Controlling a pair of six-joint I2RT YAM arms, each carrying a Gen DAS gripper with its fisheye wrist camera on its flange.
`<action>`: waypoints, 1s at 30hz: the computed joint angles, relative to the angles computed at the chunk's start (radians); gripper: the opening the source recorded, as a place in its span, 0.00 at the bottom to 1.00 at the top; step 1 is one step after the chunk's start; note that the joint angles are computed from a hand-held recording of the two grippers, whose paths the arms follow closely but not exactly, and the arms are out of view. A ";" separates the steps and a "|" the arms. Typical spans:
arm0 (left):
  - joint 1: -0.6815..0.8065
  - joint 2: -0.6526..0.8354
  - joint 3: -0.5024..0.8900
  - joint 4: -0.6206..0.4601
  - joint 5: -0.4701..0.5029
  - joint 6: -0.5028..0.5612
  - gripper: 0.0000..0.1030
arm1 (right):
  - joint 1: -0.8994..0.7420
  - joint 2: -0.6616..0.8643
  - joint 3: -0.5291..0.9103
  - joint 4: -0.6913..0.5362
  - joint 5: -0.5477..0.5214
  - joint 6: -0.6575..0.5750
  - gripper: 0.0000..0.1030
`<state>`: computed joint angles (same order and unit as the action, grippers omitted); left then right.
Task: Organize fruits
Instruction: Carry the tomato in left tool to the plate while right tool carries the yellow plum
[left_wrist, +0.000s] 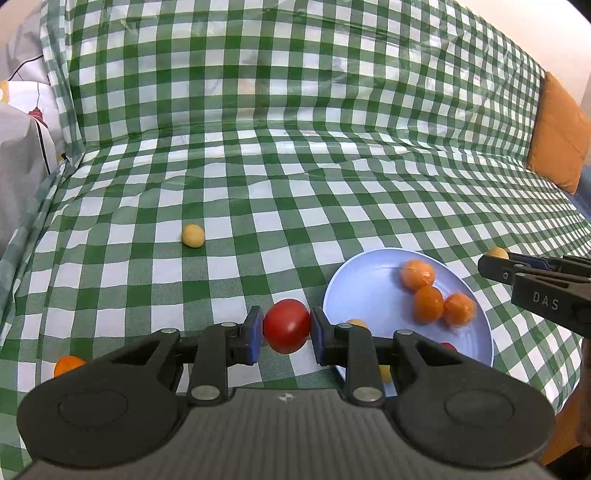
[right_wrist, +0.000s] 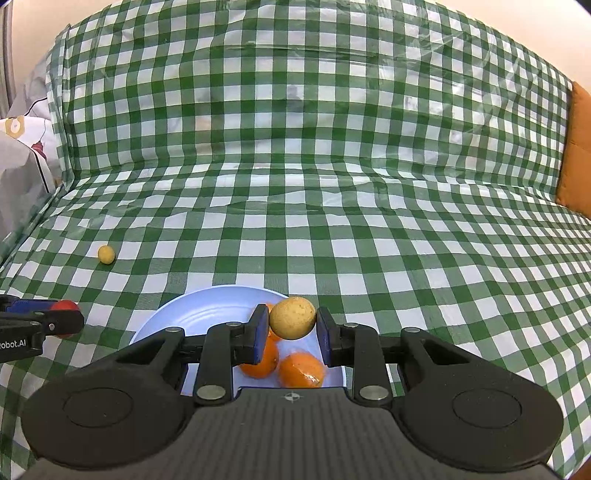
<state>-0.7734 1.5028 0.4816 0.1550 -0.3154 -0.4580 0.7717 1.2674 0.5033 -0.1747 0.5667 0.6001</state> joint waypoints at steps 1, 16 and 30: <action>-0.001 0.000 0.000 -0.001 0.000 -0.001 0.29 | 0.000 0.000 0.000 -0.001 0.001 0.000 0.28; -0.010 0.012 0.002 0.033 0.026 0.025 0.29 | -0.002 0.006 0.005 -0.006 0.003 -0.006 0.28; -0.082 0.087 0.041 0.081 0.006 0.048 0.29 | -0.009 0.014 0.013 -0.015 -0.014 -0.031 0.28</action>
<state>-0.8554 1.5902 0.5224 0.2361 -0.3090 -0.4100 0.7627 1.2815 0.5166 -0.1895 0.5523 0.5689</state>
